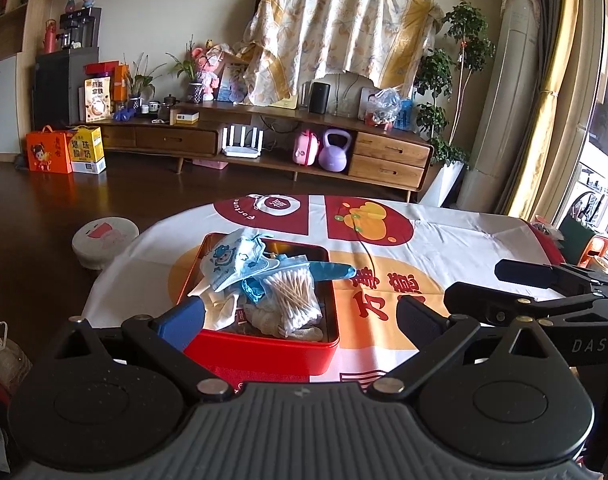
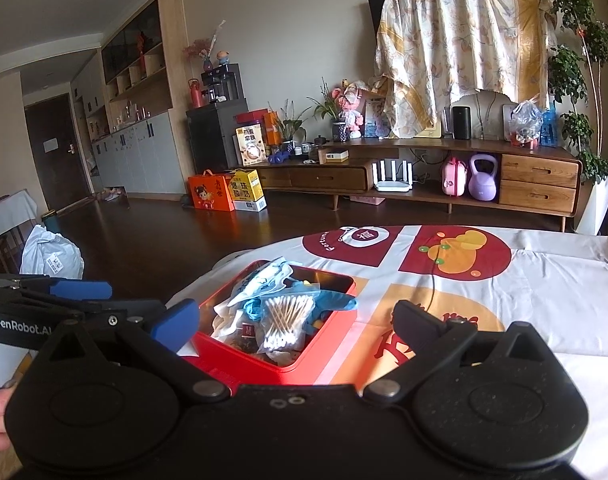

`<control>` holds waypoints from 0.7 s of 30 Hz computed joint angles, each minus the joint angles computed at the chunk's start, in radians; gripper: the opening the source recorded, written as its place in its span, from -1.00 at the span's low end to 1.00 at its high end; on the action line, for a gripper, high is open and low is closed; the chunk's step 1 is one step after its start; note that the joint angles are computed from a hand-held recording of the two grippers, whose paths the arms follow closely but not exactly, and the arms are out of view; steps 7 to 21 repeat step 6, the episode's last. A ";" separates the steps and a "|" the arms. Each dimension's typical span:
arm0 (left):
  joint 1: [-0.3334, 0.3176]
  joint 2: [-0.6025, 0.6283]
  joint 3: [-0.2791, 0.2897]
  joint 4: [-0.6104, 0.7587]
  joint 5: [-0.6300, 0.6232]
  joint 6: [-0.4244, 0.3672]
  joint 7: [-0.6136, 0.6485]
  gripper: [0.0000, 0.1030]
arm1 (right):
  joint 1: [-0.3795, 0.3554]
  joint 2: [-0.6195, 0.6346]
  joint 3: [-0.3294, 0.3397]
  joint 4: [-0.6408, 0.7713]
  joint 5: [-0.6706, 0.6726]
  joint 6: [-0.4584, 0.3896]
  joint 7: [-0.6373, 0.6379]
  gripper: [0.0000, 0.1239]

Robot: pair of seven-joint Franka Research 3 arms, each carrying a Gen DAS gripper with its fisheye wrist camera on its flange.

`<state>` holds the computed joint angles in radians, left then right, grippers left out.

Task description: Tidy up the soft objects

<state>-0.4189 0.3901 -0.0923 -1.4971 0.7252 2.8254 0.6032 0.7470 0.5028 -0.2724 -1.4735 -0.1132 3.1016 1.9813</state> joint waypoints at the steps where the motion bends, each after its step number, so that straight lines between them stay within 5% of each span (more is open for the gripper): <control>1: 0.001 0.000 -0.001 0.000 -0.003 0.000 0.001 0.99 | 0.000 0.001 -0.001 0.002 0.000 -0.001 0.000 0.66; 21: 0.001 -0.001 -0.002 -0.002 -0.007 -0.003 0.003 0.99 | 0.008 -0.001 -0.008 -0.001 -0.002 -0.003 0.007 0.66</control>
